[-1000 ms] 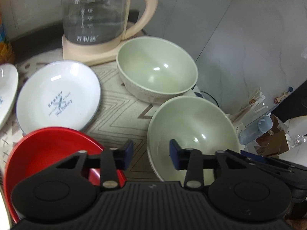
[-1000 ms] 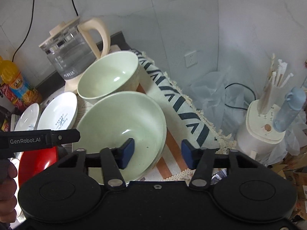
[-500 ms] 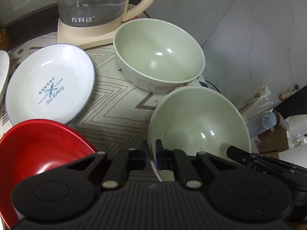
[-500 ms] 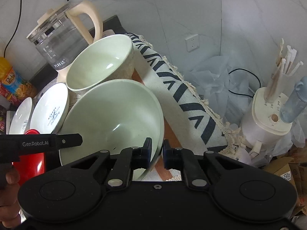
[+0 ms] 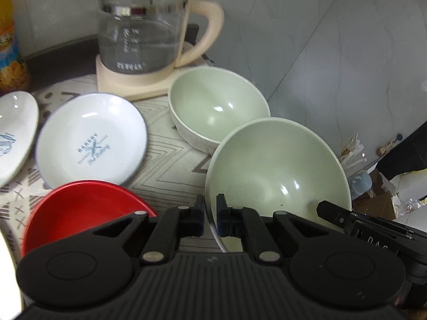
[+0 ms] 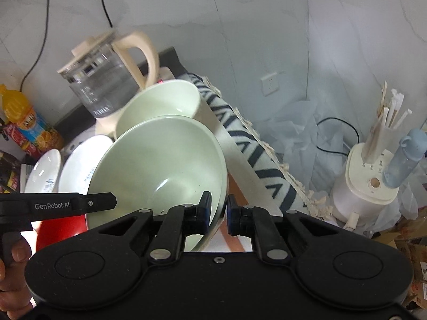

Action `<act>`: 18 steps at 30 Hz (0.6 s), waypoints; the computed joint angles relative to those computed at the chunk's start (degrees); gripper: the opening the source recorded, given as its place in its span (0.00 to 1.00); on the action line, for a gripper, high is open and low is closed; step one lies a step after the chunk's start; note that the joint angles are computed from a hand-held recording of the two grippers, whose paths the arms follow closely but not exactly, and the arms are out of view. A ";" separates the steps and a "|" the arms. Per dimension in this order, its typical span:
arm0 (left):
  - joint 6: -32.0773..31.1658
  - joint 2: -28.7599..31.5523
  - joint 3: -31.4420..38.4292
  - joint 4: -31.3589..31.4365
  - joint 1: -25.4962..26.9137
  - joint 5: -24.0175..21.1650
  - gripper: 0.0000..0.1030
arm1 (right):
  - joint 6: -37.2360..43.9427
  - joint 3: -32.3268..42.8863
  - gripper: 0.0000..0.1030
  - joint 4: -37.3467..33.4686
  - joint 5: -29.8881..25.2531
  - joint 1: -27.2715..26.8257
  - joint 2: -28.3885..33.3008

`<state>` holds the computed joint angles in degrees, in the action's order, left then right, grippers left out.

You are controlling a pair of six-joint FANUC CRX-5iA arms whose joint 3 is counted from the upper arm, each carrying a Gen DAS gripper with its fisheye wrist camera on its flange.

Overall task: Organize plates and bowls
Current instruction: 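Close the right gripper on the rim of the large pale green bowl, then carry the green bowl with the right gripper and lower it into the red bowl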

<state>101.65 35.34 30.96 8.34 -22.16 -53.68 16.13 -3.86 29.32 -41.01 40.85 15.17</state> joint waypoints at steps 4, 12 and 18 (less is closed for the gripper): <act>0.49 -3.04 -3.09 -0.57 0.47 1.61 0.06 | -1.01 -0.51 0.11 2.19 0.73 0.83 -0.82; 2.02 -8.48 -8.40 -2.08 1.81 3.32 0.06 | -2.10 0.01 0.11 4.44 1.13 2.89 -1.55; 3.94 -12.20 -12.16 -3.67 2.96 4.07 0.06 | -1.86 1.43 0.12 4.77 1.10 4.77 -0.99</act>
